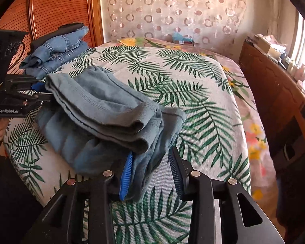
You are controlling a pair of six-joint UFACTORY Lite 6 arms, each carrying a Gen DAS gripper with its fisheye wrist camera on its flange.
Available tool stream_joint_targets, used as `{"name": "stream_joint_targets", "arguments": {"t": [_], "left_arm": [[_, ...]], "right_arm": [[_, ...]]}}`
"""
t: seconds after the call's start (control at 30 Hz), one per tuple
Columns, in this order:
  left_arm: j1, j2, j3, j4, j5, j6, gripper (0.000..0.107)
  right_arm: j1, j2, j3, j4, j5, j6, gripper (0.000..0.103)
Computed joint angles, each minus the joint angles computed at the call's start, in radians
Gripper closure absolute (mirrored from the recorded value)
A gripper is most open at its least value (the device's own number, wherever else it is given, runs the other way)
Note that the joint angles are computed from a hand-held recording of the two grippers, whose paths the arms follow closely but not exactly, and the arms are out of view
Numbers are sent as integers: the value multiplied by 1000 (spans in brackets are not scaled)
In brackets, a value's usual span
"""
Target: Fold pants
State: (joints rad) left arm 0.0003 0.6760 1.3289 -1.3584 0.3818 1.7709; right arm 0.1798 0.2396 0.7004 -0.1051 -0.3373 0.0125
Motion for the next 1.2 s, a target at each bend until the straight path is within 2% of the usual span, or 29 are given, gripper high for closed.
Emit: {"name": "stream_joint_targets", "arguments": {"t": [0.2, 0.37, 0.47, 0.67, 0.7, 0.73, 0.77, 0.87, 1.0, 1.1, 1.2], "left_arm": [[-27, 105, 176, 131, -17, -191, 64], [-5, 137, 220, 166, -11, -241, 64], [4, 138, 216, 154, 1, -232, 64], [7, 132, 195, 105, -2, -183, 64], [9, 129, 189, 98, -1, -175, 64], [10, 129, 188, 93, -1, -171, 64], [10, 131, 190, 93, 0, -170, 64], [10, 125, 181, 78, 3, -157, 64], [15, 111, 167, 66, 3, -147, 64], [22, 84, 133, 30, 4, -109, 64], [31, 50, 86, -14, 14, -56, 62]], "right_arm": [[-7, 66, 128, 66, 39, -75, 66], [-44, 96, 148, -28, -12, 19, 66], [-63, 137, 177, -115, -21, 113, 66], [-111, 194, 229, -426, -77, 378, 66], [-122, 203, 242, -479, -82, 423, 67], [-139, 208, 248, -536, -92, 467, 89], [-143, 218, 261, -552, -100, 478, 92], [-136, 247, 319, -405, -52, 397, 92], [-138, 274, 349, -365, -27, 393, 92], [-137, 260, 326, -337, -26, 371, 79], [-135, 211, 267, -294, -38, 341, 77]]}}
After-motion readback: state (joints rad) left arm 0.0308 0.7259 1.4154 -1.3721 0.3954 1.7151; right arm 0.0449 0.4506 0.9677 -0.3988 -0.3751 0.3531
